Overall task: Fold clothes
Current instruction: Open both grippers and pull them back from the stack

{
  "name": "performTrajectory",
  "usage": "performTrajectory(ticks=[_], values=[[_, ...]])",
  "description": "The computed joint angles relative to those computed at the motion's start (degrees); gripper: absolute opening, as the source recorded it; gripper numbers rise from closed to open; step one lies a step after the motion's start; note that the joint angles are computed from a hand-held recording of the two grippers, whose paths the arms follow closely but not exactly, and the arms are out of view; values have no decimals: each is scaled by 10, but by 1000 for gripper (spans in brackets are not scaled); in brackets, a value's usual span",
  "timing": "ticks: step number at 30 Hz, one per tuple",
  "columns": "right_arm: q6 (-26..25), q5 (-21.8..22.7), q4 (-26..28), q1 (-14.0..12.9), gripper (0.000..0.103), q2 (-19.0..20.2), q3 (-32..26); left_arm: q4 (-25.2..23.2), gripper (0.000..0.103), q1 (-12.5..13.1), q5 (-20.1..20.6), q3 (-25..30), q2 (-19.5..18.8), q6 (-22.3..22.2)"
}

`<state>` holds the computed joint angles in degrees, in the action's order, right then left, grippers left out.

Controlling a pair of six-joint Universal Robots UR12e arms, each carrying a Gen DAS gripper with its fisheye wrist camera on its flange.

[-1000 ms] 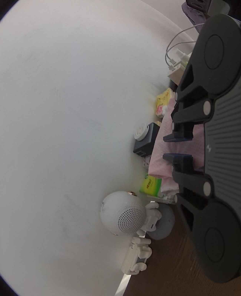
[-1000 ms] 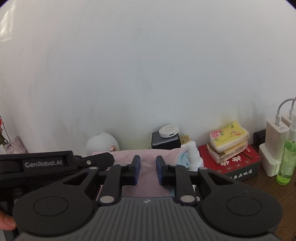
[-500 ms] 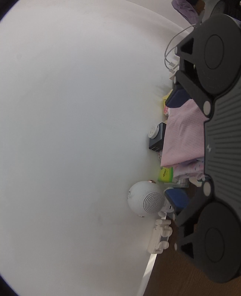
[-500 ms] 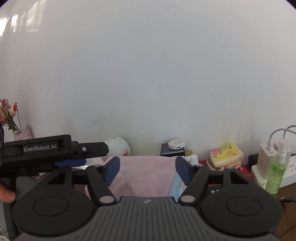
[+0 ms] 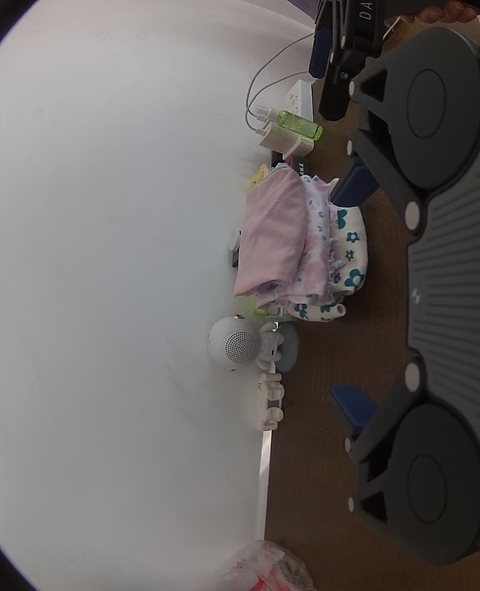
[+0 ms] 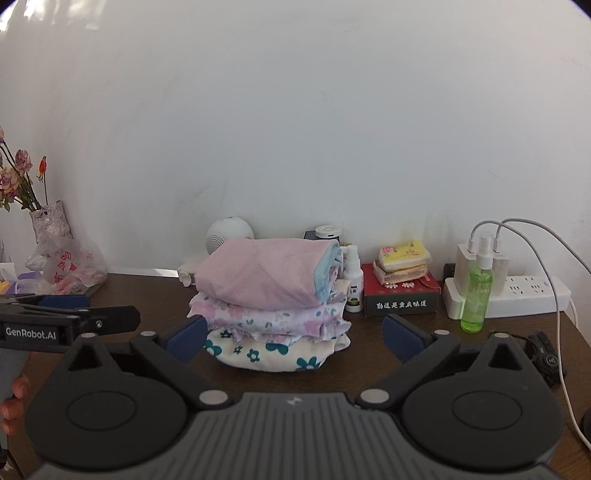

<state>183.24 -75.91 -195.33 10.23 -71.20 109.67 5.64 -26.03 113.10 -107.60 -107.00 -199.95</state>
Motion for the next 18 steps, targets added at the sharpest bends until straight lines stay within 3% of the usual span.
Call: performTrajectory(ticks=[14, 18], values=[[-16, -40, 35, 18, 103, -113, 116, 3, 103, -67, 57, -80, 63, -24], [-18, -27, 42, 18, 103, -143, 147, -7, 103, -81, 50, -102, 86, -41]])
